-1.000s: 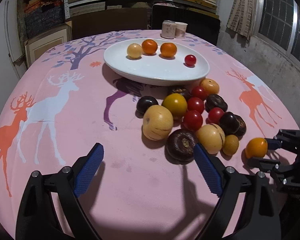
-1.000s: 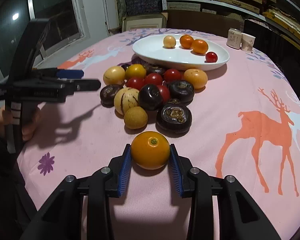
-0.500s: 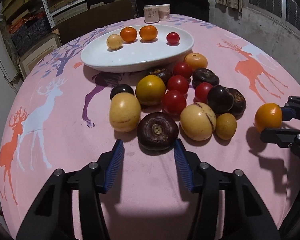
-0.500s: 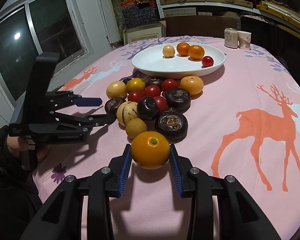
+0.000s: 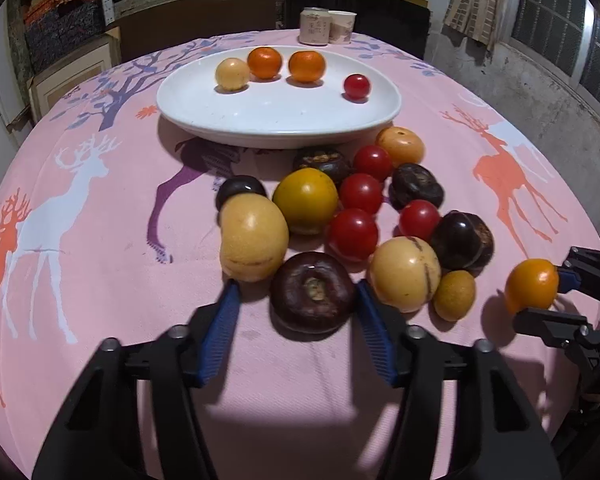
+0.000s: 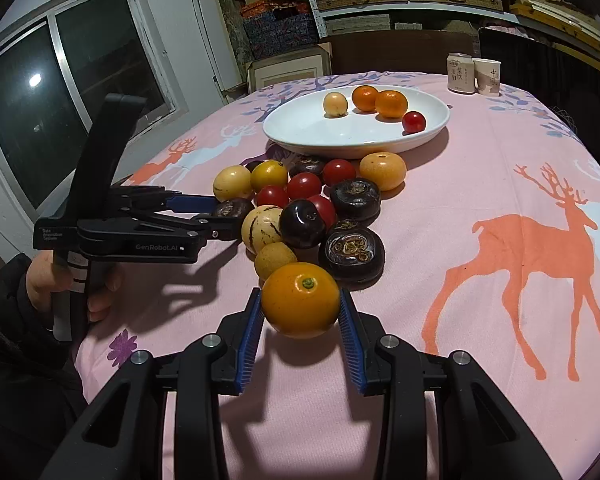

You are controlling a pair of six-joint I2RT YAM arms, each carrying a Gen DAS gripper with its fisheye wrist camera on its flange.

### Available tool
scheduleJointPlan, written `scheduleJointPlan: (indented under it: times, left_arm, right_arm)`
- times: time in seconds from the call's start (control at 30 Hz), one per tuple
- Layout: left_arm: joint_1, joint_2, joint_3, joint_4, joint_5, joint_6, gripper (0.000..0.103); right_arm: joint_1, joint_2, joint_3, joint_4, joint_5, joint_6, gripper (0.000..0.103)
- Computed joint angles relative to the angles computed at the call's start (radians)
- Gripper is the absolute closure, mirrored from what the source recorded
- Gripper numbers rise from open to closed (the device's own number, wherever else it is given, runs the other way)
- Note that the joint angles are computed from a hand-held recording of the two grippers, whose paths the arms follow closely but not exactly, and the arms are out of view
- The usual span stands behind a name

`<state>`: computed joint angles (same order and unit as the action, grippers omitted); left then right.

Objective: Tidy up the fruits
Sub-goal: 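Grasp a dark brown round fruit with the left tool while the right holds its fruit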

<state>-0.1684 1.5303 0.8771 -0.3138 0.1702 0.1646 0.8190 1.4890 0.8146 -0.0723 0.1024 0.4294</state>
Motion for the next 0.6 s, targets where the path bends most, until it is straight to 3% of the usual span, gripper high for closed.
scheduleJointPlan:
  times: [0.6]
  left_arm:
    - [-0.026, -0.060, -0.056, 0.019, 0.001, 0.006, 0.061]
  right_arm:
    - [-0.001, -0.004, -0.006, 0.012, 0.002, 0.009, 0.065]
